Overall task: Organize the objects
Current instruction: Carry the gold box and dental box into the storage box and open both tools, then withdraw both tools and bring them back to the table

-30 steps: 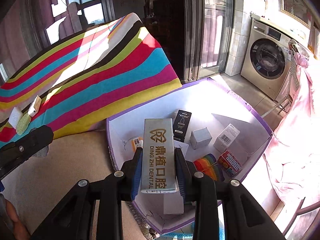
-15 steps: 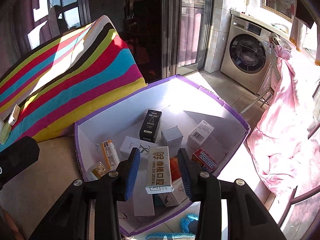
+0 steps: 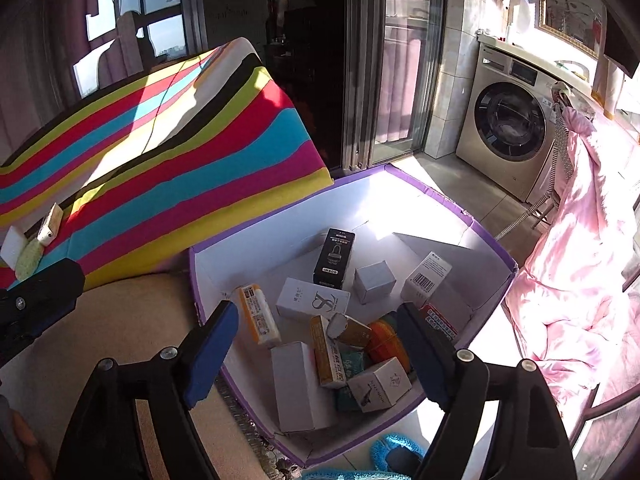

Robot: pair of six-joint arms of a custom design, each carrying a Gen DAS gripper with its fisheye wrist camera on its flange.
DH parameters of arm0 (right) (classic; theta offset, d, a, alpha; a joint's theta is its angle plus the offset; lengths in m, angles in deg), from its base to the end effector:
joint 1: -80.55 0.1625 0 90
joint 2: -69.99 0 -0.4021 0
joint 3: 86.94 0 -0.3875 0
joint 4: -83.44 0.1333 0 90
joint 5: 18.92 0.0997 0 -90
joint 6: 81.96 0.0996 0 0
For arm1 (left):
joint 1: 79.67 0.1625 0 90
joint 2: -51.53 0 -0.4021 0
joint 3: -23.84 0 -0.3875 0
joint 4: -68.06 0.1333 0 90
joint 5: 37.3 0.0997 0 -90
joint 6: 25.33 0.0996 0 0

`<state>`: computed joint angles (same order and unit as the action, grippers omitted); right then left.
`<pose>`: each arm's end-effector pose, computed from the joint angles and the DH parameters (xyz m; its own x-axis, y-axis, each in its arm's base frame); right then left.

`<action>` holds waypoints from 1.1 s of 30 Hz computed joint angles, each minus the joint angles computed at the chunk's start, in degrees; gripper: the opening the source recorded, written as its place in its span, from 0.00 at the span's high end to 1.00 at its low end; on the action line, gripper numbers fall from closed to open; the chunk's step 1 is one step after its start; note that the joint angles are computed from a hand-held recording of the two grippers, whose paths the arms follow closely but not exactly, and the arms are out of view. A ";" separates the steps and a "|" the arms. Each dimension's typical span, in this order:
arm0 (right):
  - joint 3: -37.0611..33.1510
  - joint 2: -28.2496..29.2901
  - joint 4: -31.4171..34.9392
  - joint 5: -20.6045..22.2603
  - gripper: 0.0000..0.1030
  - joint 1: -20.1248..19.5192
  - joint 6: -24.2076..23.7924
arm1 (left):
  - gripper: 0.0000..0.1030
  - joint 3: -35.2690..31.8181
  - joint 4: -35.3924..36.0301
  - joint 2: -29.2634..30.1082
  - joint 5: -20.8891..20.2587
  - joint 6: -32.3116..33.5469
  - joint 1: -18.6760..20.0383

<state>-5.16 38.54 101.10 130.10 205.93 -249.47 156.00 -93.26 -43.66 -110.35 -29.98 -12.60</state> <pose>0.3385 -0.3939 -0.0109 -0.7075 0.1283 0.6950 -0.3931 0.7458 -0.5378 -0.0100 -0.4402 0.3075 -0.9680 0.1588 -0.1942 0.2440 0.7758 -0.5819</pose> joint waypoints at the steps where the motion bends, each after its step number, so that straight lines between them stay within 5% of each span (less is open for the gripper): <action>1: -0.50 0.45 0.28 0.02 0.20 0.21 -0.16 | 0.22 0.19 -0.23 -0.66 0.93 0.03 0.03; 17: -10.09 7.48 6.68 -2.61 0.20 2.55 -2.00 | 0.19 1.68 2.95 -7.78 26.96 1.68 -2.13; 26: -18.97 13.54 11.76 -3.88 0.20 4.31 -3.70 | 0.19 0.67 4.15 -8.53 29.11 2.64 -0.89; 33: -26.25 18.12 15.86 -6.52 0.20 4.73 -5.35 | 0.19 -1.09 5.52 -9.12 25.58 2.04 2.50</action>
<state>-31.41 56.66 116.96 123.59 210.66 -254.83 154.91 -87.74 -52.77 -84.77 -27.94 -10.11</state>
